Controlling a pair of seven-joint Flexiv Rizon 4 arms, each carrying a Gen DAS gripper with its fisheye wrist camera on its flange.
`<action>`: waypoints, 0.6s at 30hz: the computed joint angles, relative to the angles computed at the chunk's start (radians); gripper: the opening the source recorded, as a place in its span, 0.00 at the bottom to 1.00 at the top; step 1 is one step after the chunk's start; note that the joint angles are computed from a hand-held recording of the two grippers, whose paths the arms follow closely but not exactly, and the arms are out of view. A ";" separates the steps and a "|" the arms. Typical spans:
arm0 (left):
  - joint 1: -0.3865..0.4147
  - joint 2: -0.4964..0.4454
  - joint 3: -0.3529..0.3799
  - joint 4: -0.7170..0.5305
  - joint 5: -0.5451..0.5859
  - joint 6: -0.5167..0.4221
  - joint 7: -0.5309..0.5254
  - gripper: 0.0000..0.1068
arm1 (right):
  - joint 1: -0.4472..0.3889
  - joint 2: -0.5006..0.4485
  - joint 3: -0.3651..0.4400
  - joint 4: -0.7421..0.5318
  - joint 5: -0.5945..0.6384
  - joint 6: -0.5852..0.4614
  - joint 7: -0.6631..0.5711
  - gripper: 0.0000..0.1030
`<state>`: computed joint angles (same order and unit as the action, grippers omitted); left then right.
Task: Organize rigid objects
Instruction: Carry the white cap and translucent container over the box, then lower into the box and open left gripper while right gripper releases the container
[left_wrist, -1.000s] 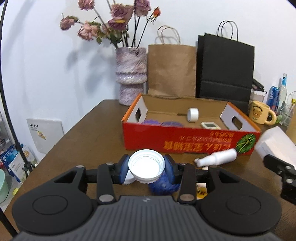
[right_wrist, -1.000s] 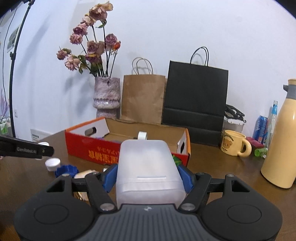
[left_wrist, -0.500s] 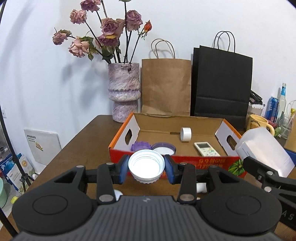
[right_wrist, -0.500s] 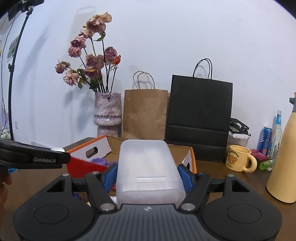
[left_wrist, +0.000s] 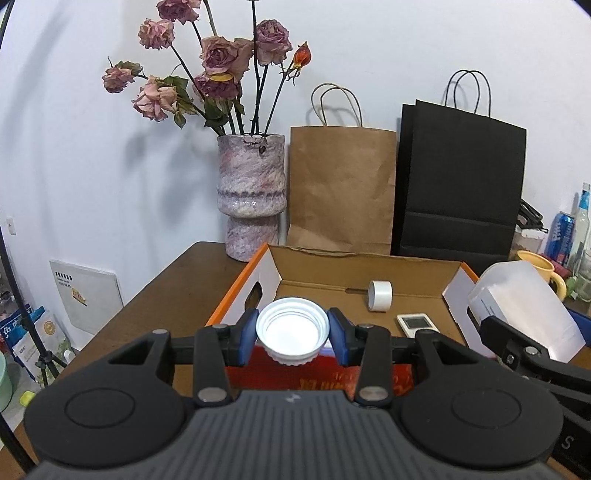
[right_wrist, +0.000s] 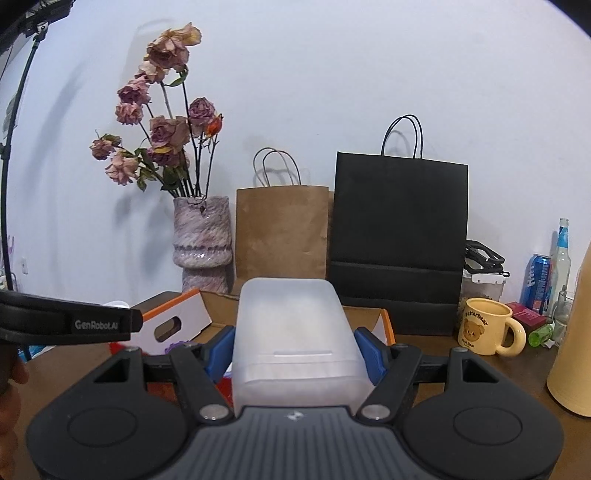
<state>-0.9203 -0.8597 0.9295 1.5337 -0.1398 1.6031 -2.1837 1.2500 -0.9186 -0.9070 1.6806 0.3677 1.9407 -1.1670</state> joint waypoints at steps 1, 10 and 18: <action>0.010 -0.004 -0.006 -0.014 -0.003 -0.007 0.001 0.39 | -0.010 -0.005 0.003 -0.013 -0.002 -0.004 0.003 0.66; 0.100 -0.033 -0.061 -0.135 0.048 -0.061 -0.037 0.39 | -0.095 -0.052 0.024 -0.119 -0.043 -0.028 0.037 0.66; 0.187 -0.051 -0.129 -0.249 0.123 -0.131 -0.074 0.39 | -0.179 -0.083 0.069 -0.212 -0.108 -0.063 0.078 0.66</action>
